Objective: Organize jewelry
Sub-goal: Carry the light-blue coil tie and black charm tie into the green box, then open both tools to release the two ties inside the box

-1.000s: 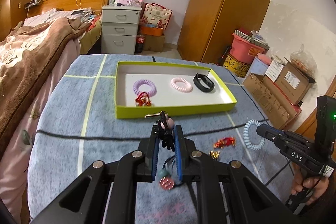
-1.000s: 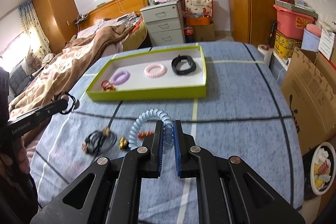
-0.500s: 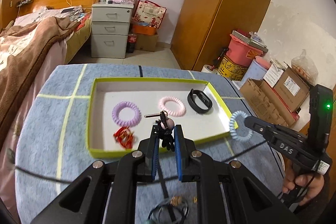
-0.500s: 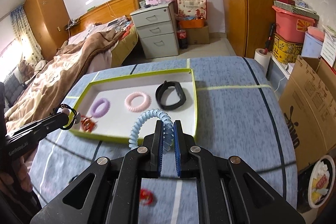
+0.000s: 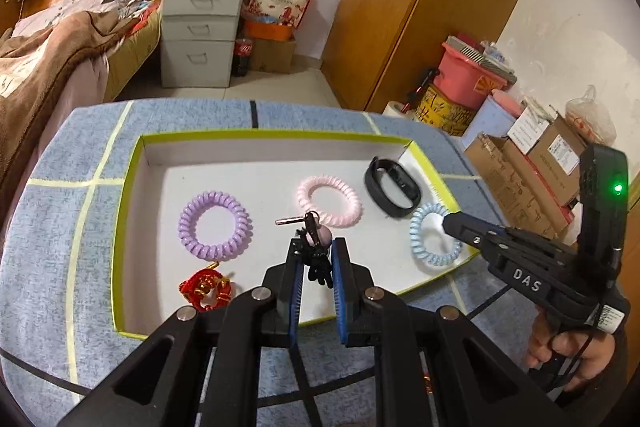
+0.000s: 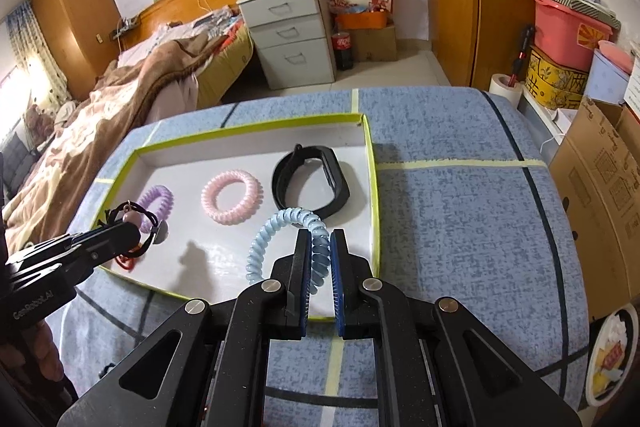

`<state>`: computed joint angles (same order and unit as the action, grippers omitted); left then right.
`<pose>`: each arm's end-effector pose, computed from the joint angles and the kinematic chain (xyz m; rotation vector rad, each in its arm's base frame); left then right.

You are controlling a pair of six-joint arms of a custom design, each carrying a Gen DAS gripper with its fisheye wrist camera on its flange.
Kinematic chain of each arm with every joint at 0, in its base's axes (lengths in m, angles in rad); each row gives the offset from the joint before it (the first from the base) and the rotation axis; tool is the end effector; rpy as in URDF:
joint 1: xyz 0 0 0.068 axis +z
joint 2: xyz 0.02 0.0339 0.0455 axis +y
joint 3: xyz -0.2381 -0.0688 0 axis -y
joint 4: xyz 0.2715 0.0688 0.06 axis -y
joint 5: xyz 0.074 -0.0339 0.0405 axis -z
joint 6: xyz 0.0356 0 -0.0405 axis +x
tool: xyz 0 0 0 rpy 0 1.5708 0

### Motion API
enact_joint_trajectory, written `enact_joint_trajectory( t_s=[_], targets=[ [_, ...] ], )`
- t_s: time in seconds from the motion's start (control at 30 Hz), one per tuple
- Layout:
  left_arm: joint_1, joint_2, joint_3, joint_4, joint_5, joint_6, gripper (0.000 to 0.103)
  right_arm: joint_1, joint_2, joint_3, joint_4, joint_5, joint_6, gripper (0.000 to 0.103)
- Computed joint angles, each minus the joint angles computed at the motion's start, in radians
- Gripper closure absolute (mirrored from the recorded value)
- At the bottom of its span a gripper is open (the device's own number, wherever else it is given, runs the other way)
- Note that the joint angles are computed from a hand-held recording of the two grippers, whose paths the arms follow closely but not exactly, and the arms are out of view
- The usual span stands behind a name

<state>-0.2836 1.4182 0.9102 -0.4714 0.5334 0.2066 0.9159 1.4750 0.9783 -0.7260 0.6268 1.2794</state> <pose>0.2912 -0.1037 0.1823 0.8037 2.3608 -0.7076 0.1990 0.2249 0.1772 0.5760 2.3672 0.0215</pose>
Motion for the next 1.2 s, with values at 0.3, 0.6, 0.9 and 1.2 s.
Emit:
enact_joint_trajectory(
  t_s=[0.3, 0.6, 0.9, 1.2],
  targets=[
    [0.001, 0.046, 0.013, -0.006, -0.041, -0.008, 0.088, -0.02, 0.051, 0.031, -0.008, -0.032, -0.041, 0.093],
    [-0.009, 0.075, 0.026, -0.021, -0.054, -0.015, 0.084, -0.03, 0.085, 0.058, -0.024, -0.047, -0.056, 0.093],
    [-0.011, 0.057, 0.014, -0.014, -0.074, -0.009, 0.068, -0.027, 0.094, 0.068, -0.031, -0.037, -0.052, 0.093],
    [-0.002, 0.032, 0.004, -0.021, -0.062, -0.004, 0.06, -0.009, 0.085, 0.071, -0.043, -0.016, -0.035, 0.071]
  ],
)
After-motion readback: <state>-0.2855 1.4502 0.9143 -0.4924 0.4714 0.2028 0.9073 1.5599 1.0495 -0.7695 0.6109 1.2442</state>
